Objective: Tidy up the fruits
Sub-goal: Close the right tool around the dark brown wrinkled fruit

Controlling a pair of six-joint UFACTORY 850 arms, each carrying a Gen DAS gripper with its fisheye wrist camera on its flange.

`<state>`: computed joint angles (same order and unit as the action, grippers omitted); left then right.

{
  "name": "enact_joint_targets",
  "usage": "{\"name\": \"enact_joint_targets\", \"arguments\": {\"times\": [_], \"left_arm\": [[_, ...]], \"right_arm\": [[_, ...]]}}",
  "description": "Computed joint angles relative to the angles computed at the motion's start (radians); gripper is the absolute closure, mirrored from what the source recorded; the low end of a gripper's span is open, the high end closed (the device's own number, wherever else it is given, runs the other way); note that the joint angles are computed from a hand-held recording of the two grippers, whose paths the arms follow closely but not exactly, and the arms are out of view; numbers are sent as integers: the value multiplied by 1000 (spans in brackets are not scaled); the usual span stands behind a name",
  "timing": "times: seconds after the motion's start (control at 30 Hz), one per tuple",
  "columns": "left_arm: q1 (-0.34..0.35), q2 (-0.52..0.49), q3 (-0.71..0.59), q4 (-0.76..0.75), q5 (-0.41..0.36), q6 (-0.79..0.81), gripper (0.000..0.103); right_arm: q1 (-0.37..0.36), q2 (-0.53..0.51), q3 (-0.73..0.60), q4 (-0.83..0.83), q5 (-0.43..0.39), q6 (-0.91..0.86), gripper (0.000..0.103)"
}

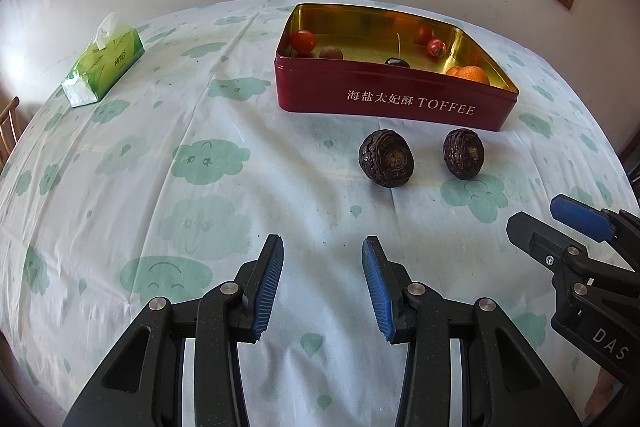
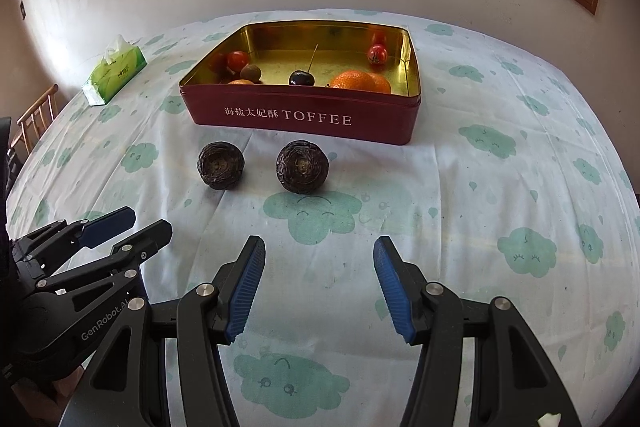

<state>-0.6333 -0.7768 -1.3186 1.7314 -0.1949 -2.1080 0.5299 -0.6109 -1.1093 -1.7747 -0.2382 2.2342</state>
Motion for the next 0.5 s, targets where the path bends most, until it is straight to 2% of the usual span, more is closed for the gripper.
{"name": "enact_joint_targets", "arguments": {"times": [0.5], "left_arm": [[26, -49, -77, -187, -2, 200, 60]], "right_arm": [[-26, -80, -108, 143, 34, -202, 49]]}}
